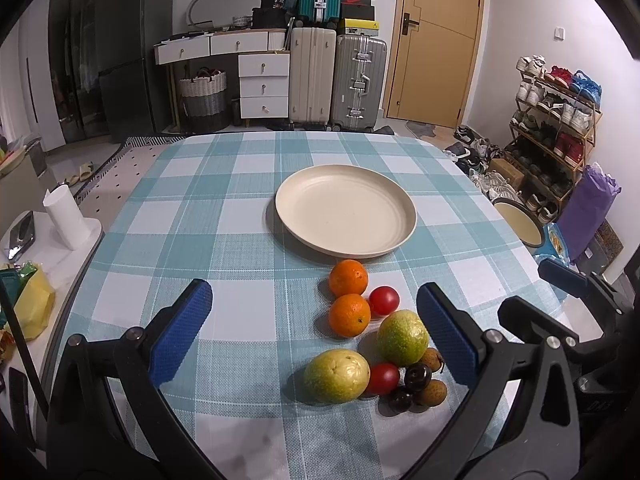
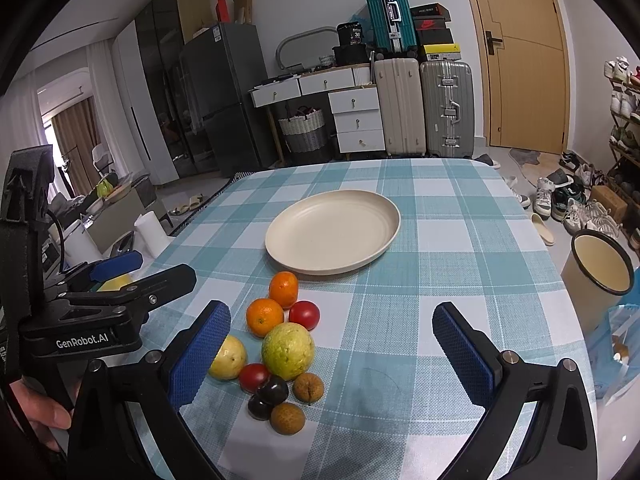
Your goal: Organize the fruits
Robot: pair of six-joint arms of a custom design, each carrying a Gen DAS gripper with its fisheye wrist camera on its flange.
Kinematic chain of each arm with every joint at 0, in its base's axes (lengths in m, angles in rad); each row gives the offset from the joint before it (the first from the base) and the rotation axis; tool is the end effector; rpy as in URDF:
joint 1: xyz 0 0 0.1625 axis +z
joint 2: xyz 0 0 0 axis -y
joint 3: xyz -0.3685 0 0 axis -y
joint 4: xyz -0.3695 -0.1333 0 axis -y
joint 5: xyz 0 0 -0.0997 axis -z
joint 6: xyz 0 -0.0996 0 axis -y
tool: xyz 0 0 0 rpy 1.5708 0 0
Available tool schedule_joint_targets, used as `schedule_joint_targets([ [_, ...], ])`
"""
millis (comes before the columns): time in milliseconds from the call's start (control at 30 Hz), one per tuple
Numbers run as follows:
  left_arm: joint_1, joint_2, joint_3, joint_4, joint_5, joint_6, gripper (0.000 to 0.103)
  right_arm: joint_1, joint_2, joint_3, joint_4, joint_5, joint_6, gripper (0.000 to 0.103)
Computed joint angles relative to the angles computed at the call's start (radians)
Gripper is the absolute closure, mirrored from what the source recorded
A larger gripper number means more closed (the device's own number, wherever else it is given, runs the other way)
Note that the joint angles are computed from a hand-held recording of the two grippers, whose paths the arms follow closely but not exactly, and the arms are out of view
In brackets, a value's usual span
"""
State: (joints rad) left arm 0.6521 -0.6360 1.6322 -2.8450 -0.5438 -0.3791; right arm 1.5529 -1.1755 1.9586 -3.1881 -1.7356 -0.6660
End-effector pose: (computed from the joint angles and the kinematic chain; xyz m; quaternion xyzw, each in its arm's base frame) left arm -0.3501 -0.5422 0.0490 0.1643 0.8496 -0.3901 0.3147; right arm 0.1072 -0.5455 0.2498 0.2585 -0.8744 0.3551 0.2063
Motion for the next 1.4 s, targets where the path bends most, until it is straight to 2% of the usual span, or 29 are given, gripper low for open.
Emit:
schedule_joint_targets([
  [467, 0.013, -0.005, 0.017, 0.003, -0.012, -0.019, 0.001, -0.002, -0.001, 0.0, 0.009, 0.0, 0.006, 0.0],
  [867, 0.065, -0.038, 0.042, 0.002, -0.15, -0.042, 0.001, -0.007, 0.011, -0.001, 0.006, -0.008, 0.004, 0.0],
  [1400, 0.133, -0.054, 0.071, 0.011, -0.272, -0.082, 0.001, -0.011, 0.047, -0.023, 0.024, -0.029, 0.013, 0.0],
])
